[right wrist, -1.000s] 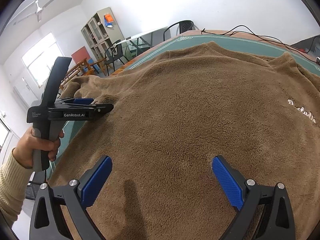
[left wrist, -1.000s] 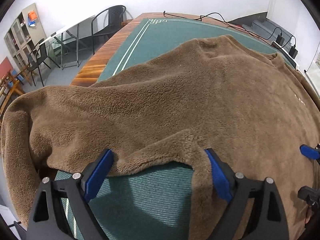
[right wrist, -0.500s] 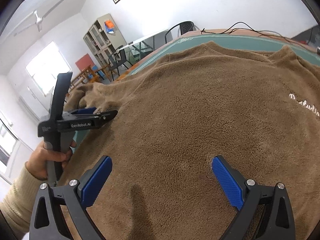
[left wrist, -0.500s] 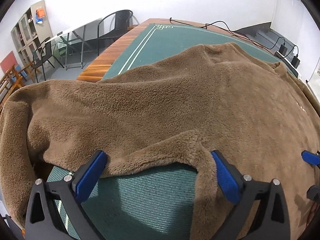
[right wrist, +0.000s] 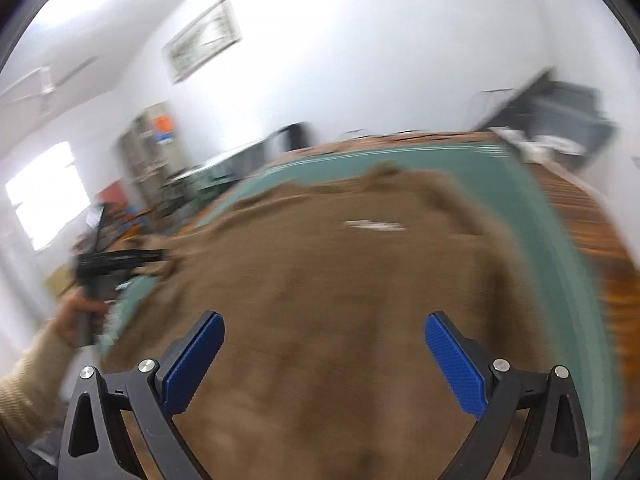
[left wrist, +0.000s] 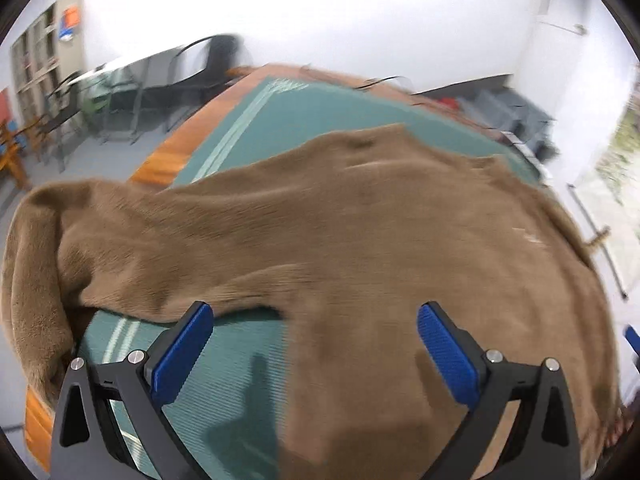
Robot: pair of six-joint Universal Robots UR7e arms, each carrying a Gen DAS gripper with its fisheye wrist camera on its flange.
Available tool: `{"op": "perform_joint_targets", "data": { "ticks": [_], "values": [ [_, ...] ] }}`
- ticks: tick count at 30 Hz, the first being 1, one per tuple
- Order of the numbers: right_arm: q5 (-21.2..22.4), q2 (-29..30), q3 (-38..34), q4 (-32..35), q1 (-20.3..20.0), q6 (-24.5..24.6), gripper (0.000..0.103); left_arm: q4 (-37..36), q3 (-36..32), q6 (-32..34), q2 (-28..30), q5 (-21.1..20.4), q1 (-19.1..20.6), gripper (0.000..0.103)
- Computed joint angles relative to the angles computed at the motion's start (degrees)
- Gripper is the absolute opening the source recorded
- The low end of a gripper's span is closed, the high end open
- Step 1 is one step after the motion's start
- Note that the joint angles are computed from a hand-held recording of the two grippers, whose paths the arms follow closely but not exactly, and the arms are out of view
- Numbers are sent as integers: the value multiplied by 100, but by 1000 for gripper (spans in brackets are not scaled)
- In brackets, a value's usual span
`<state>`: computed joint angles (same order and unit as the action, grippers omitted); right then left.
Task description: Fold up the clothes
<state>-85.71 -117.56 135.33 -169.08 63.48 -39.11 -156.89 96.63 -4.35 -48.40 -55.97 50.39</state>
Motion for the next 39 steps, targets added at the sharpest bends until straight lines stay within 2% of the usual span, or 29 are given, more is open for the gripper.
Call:
{"op": "perform_joint_targets", "data": {
  "ticks": [5,6,8,9,10,12,14,17,18,20,21,22,24,27,30,33,39],
  "values": [
    [0,-545,-15,105,-1052,-6,102,242,-75,-132,104,-938,-128,102],
    [17,-589,-36,138,-1220,-27,102,325,-143,-168,183,-1073,-137,102],
    [-48,-521,-84,174,-1369,-108,101,371,-244,-164,353,-1092,-168,102],
    [-99,-469,-109,181,-1424,-147,96,389,-311,-176,470,-1046,-189,102],
    [-118,-417,-140,244,-1456,-181,86,397,-349,-201,551,-1032,-203,102],
    [-167,-285,-240,437,-1426,-271,67,450,-442,-248,688,-1077,-187,102],
    [-402,-115,-308,401,-1265,-443,64,472,-510,-287,808,-1096,-164,102],
    [-796,161,-439,442,-998,-665,59,400,-525,-280,925,-883,-158,102],
    [-885,214,-454,481,-941,-733,51,391,-526,-307,950,-841,-135,102],
    [-1068,304,-473,538,-818,-896,44,239,-464,-281,950,-872,-90,102],
    [-1110,318,-482,596,-783,-979,35,98,-399,-221,931,-893,-81,102],
    [-1114,306,-494,684,-765,-1061,30,55,-382,-169,935,-884,-83,102],
    [-1226,352,-509,651,-701,-1185,30,-5,-362,-67,949,-855,-89,102],
    [-1659,534,-459,147,-475,-1300,19,-108,-260,149,942,-721,-141,102],
    [-2640,958,-249,-1455,6,-1888,12,-198,-229,157,912,-858,-93,102],
    [-3258,1359,-246,-2804,323,-2569,11,-327,-185,133,869,-1071,-22,102],
    [-3304,1387,-631,-3316,316,-2467,11,-512,-113,61,802,-1380,64,102]
  ]
}}
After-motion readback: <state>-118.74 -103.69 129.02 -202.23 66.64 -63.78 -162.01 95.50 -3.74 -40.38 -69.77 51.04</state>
